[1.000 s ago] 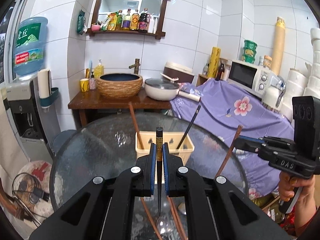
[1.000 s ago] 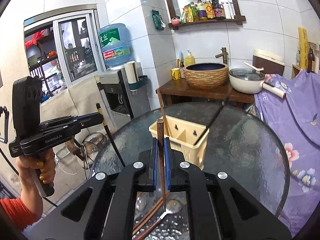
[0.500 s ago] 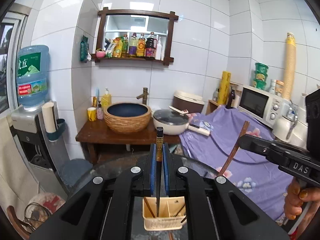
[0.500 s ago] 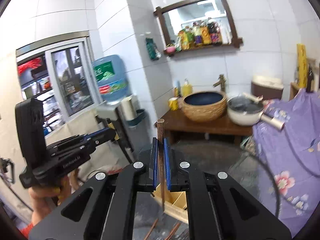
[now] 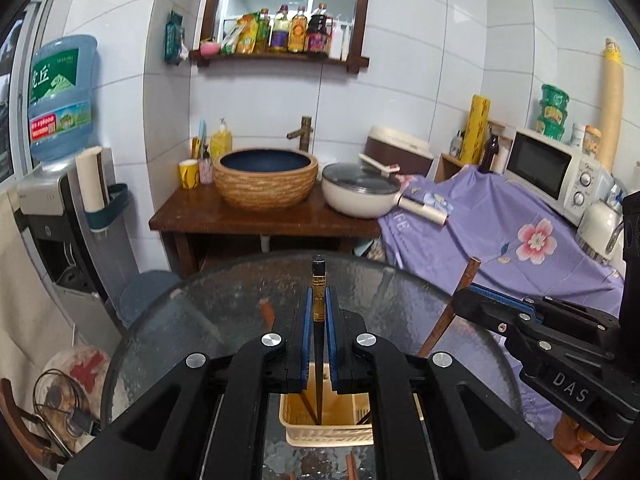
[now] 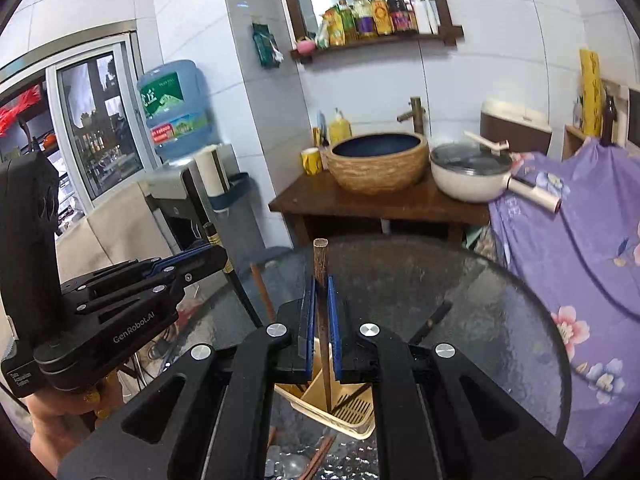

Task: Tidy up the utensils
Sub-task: 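Lower both chopsticks into the holder and open both tools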

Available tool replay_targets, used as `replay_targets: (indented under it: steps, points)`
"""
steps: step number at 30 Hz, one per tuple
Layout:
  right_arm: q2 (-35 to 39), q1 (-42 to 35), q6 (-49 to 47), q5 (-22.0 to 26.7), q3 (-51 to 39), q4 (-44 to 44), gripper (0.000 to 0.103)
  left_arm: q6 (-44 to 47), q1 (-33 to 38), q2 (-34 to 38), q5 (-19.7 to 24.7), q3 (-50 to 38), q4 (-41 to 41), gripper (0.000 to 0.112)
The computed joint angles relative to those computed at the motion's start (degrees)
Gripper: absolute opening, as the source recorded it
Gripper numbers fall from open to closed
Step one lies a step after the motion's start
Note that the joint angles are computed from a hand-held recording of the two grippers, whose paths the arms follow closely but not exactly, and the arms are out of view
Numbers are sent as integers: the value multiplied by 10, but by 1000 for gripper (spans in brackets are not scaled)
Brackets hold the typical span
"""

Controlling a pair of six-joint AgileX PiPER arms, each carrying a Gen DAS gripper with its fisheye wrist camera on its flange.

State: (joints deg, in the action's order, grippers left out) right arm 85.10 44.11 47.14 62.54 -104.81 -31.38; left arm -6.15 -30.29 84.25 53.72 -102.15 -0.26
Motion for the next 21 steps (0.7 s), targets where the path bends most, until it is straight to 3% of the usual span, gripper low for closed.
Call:
replay_targets:
  steps: [6, 17, 18, 20, 21]
  points:
    - [-13, -16, 21, -43, 75, 9, 7, 11, 15, -3, -29, 69, -12, 7]
    - [-14, 1, 27, -32, 83, -32, 8, 22, 22, -11, -61, 121, -19, 7]
    - [-14, 2, 28, -30, 85, -36, 10, 26, 24, -15, -60, 121, -24, 10]
    - [-19, 7, 37, -31, 92, -48, 32, 25, 22, -26, -67, 130, -25, 20]
    - [-28, 14, 52, -37, 104, -64, 52, 27, 22, -39, -74, 140, -25, 34]
